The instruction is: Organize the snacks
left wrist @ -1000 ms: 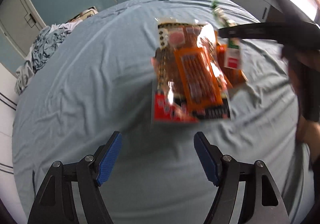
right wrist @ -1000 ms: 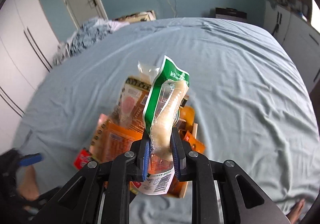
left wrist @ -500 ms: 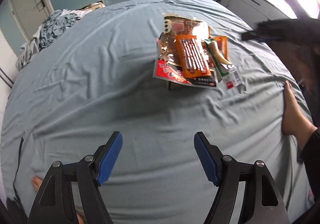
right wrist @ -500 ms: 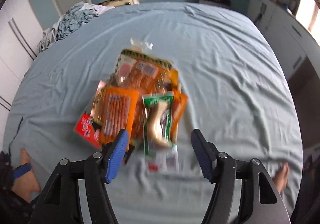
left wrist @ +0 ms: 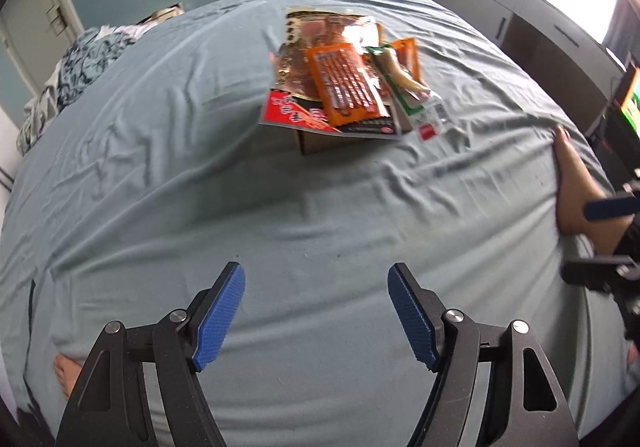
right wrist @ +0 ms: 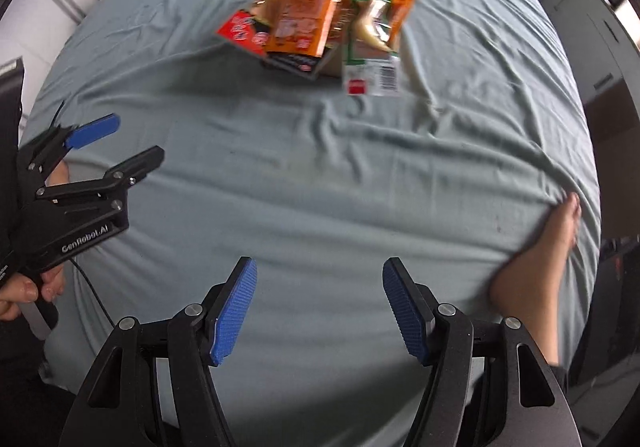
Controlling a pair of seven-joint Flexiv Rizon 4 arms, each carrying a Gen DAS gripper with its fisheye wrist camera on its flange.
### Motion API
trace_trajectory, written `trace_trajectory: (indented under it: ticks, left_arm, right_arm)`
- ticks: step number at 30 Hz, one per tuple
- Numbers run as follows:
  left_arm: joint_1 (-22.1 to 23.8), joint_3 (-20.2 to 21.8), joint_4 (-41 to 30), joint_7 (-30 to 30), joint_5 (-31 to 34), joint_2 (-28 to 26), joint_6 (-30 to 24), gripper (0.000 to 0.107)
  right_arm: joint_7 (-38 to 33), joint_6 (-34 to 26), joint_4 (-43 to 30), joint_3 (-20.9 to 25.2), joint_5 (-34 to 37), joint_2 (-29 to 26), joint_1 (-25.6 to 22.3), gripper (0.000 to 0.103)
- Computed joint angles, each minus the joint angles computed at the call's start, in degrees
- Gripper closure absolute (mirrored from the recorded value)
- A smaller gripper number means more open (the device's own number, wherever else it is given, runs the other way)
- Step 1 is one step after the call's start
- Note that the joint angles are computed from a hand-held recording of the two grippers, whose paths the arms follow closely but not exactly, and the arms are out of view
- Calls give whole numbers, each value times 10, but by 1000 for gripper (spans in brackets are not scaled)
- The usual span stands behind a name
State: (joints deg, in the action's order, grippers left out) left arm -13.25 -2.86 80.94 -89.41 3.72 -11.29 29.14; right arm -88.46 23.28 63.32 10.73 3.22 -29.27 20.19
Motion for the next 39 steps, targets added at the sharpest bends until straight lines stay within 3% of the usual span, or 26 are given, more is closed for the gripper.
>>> trace_trajectory:
  ticks: [2, 7, 12, 16, 22, 24, 28, 39]
  left_arm:
    - [-4, -1, 3, 7, 13, 4, 4, 32]
    - [-5, -3, 17, 13, 5, 11, 30, 32]
    - [1, 1, 21, -7, -3, 4, 45, 32]
    - [5, 7, 16, -44, -3, -3, 39, 32]
    - [6, 13, 11, -75, 26, -3, 56, 32]
    - [6, 14, 14, -80, 31, 0, 70, 27]
    - [3, 18, 23, -94, 67, 6, 109, 5]
    - [-1, 17, 25, -83, 100, 7, 147, 4]
  right_arm:
    - [12, 34, 22, -14, -23, -3, 6, 39]
    - [48, 25, -13, -24, -40, -38, 3, 39]
    - [62, 124, 14, -30, -58, -38, -1, 39]
    - [78, 140, 31, -40, -93, -31, 8, 39]
    - [111, 219, 103, -48, -155, -5, 26, 39]
    - [108, 231, 117, -41, -157, 5, 23, 39]
    - [143, 283, 150, -44, -168, 20, 24, 39]
    - [163, 328, 171, -31, -161, 29, 12, 39]
